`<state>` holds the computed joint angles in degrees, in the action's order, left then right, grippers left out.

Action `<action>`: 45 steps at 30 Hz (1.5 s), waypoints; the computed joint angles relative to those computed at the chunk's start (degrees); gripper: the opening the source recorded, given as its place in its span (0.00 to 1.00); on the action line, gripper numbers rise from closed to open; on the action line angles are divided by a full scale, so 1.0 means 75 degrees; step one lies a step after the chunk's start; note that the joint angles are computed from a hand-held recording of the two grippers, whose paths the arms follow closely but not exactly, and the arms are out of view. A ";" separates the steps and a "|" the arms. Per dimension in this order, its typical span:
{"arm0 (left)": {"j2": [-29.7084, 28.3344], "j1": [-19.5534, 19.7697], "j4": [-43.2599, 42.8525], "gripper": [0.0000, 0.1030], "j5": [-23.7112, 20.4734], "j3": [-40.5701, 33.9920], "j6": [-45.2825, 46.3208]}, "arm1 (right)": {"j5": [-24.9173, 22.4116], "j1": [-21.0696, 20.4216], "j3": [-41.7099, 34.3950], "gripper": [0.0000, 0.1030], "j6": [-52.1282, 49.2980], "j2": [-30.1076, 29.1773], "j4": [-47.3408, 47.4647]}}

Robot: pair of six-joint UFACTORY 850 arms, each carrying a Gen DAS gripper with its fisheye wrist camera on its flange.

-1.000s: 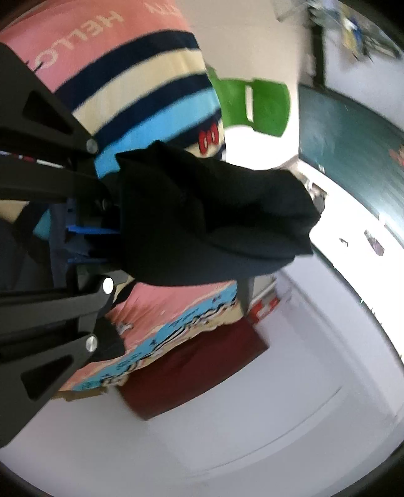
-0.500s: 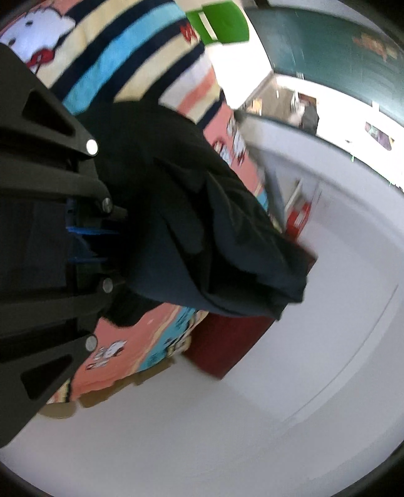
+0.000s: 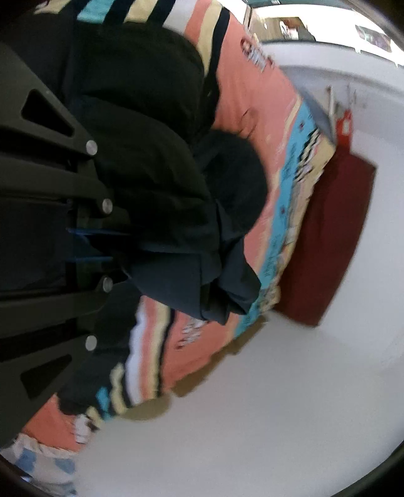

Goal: Fold large clothes
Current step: 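Carry the held sleeve across the jacket back with the left tool, then open the left tool to release the sleeve onto the jacket back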

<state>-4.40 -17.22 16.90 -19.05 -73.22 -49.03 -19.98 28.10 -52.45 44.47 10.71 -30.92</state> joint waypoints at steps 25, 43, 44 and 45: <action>-0.1430 -0.1000 -0.0646 0.53 -0.1141 -0.0174 0.1450 | 0.0109 -0.0295 0.0061 1.00 -0.0459 -0.0334 0.0637; 0.2408 -0.0597 0.2374 0.53 -0.1603 0.1393 -0.0659 | -0.0306 0.1187 -0.0460 1.00 0.2721 0.0852 -0.2717; 0.2636 -0.0382 0.2228 0.53 -0.1665 0.1543 -0.0386 | -0.0124 0.1226 -0.0559 1.00 0.2530 0.0798 -0.2530; 0.2825 -0.0137 0.1973 0.53 -0.1718 0.1684 -0.0069 | 0.0068 0.1263 -0.0716 1.00 0.2020 0.0635 -0.2035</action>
